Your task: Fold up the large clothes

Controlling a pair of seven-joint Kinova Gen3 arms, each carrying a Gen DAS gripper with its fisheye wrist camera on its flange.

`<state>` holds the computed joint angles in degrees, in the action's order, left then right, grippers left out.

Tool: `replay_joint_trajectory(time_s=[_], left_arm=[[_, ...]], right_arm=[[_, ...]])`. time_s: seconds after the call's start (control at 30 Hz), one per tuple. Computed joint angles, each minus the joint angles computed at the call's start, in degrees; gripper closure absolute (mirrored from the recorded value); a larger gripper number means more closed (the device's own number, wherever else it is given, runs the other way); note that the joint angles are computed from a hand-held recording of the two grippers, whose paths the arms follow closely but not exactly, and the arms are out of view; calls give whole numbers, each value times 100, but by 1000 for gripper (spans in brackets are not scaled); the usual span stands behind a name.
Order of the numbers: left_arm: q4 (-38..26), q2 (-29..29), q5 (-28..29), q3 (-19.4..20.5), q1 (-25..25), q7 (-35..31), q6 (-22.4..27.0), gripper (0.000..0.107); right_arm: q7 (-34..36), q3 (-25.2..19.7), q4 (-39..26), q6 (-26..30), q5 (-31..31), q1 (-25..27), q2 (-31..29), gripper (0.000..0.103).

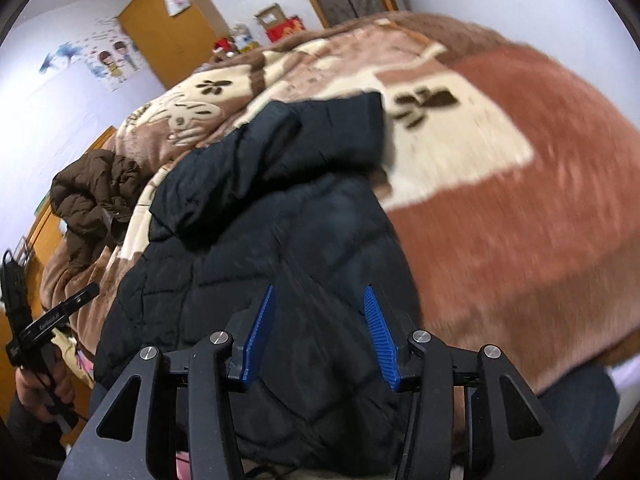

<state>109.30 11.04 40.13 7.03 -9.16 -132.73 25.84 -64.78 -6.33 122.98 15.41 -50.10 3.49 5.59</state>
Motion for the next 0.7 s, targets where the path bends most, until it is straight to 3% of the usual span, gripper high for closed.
replay_joint_trajectory(time_s=[0.3, 0.43, 0.57, 0.7], left_arm=[[245, 65, -36, -303, -466, -63, -200, 56], [161, 341, -286, -399, -667, 274, -131, 56], [43, 638, -548, -424, -844, 637, 70, 56], [99, 806, -514, -174, -1061, 514, 154, 51]], right_arm=[[-281, 84, 152, 210, 307, 150, 239, 55], [-79, -45, 158, 388, -28, 472, 415, 50], [445, -151, 49, 901, -441, 760, 722, 49], [604, -145, -59, 1236, -579, 764, 973, 45]])
